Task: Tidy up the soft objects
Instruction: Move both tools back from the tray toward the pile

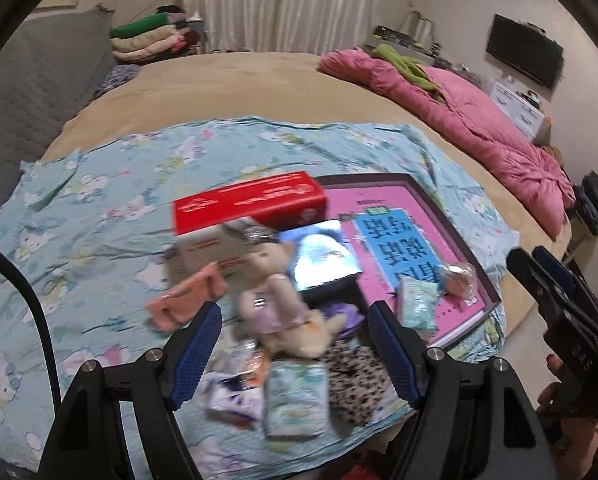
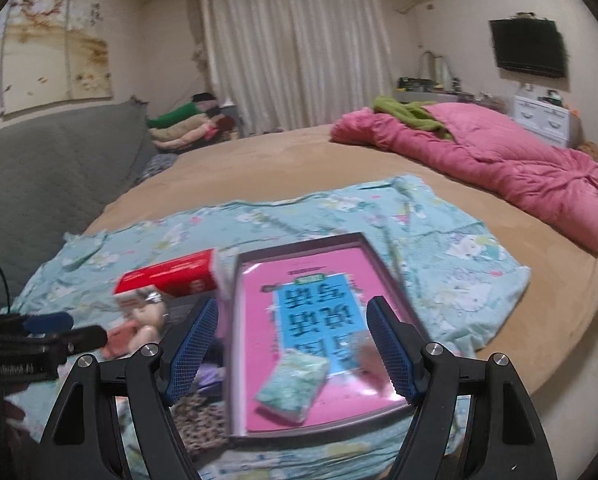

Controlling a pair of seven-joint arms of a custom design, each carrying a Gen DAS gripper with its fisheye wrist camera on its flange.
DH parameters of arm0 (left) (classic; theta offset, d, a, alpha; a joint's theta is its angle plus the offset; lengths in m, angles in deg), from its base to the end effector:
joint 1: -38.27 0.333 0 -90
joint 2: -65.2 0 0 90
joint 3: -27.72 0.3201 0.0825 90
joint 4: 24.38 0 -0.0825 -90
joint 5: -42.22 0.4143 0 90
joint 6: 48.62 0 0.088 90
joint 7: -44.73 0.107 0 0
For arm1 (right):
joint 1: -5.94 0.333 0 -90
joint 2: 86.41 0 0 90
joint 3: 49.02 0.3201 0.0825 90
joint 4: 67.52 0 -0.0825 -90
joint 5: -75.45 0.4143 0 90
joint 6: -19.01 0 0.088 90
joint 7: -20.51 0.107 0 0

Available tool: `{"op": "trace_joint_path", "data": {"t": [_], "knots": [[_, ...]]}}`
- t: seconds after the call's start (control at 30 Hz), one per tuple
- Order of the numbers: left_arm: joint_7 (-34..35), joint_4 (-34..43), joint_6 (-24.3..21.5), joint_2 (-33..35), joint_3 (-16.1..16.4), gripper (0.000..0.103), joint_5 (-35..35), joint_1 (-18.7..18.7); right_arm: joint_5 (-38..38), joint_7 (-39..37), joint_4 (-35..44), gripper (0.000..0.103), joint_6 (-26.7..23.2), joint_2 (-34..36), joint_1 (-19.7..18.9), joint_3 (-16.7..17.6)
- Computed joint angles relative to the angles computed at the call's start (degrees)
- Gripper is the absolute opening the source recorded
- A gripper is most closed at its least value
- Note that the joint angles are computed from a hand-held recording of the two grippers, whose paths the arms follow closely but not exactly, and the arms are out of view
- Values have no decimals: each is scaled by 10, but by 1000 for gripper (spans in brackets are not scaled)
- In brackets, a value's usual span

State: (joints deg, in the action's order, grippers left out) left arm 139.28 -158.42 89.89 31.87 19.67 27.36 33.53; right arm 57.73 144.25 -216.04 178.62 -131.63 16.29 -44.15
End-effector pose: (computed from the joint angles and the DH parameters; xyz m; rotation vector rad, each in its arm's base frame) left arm 0.4383 -0.1126 0.6164 -1.7420 2.0663 -0.8330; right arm 0.3724 0.1229 0.6117 -1.5146 1.6448 -0.7646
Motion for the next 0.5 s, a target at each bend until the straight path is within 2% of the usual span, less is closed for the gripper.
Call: {"op": "trace_joint_path", "data": {"t": [0.33,0.5], "knots": [[6,-37,-20,-35,31,75,2,37,81,-81,21,78,-31,25,119,-34],[34,-51,-29,-40,41,75,-10,37,111,-109,32,78,-58,45,148,-28]]}}
